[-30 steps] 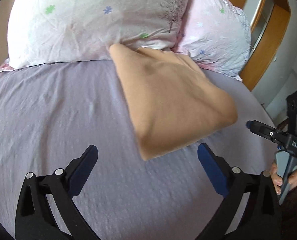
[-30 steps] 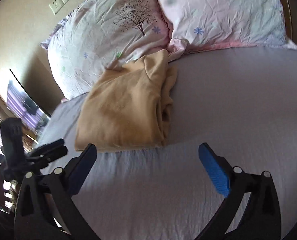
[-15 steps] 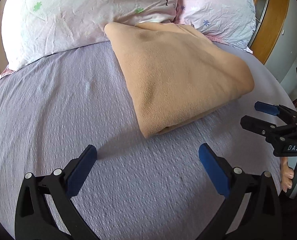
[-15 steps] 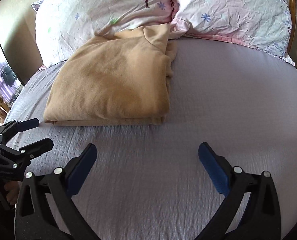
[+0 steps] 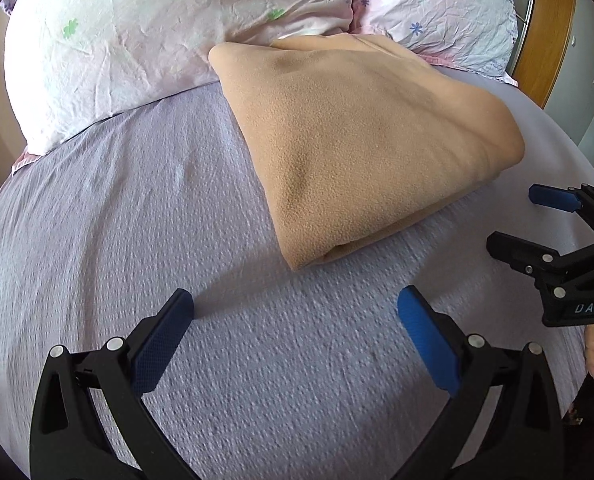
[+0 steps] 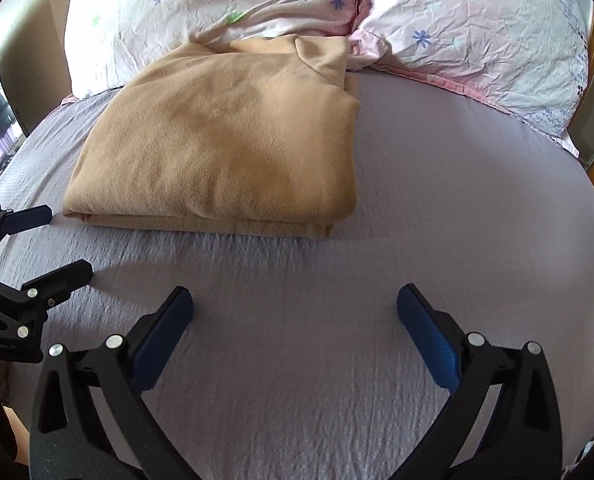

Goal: Fold small clothes

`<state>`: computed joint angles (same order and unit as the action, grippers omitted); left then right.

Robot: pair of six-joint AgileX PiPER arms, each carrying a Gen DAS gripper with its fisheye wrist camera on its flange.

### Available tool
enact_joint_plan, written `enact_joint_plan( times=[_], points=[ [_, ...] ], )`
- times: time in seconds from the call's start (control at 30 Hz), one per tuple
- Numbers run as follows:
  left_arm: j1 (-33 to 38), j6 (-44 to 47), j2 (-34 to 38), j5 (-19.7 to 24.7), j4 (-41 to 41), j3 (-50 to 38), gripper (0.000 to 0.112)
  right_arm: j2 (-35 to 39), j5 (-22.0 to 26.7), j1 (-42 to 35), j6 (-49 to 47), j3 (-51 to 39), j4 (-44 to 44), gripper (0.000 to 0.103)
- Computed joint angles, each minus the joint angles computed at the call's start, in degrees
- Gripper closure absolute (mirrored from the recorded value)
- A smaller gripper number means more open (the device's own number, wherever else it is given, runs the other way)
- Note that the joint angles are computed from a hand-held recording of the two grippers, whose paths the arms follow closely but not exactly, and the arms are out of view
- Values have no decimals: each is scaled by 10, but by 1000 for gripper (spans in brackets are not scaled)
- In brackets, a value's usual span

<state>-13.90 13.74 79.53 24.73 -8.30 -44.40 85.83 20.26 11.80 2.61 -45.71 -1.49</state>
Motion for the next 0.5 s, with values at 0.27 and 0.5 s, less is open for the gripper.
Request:
enact_joint_plan(
  times=[0.27,0.5],
  points=[
    [0,1,0,0,-1,0,11,-1,0,0,1,1,-1,2],
    [0,1,1,-1,-1,0,11,-1,0,1,4,1,-3,2]
  ],
)
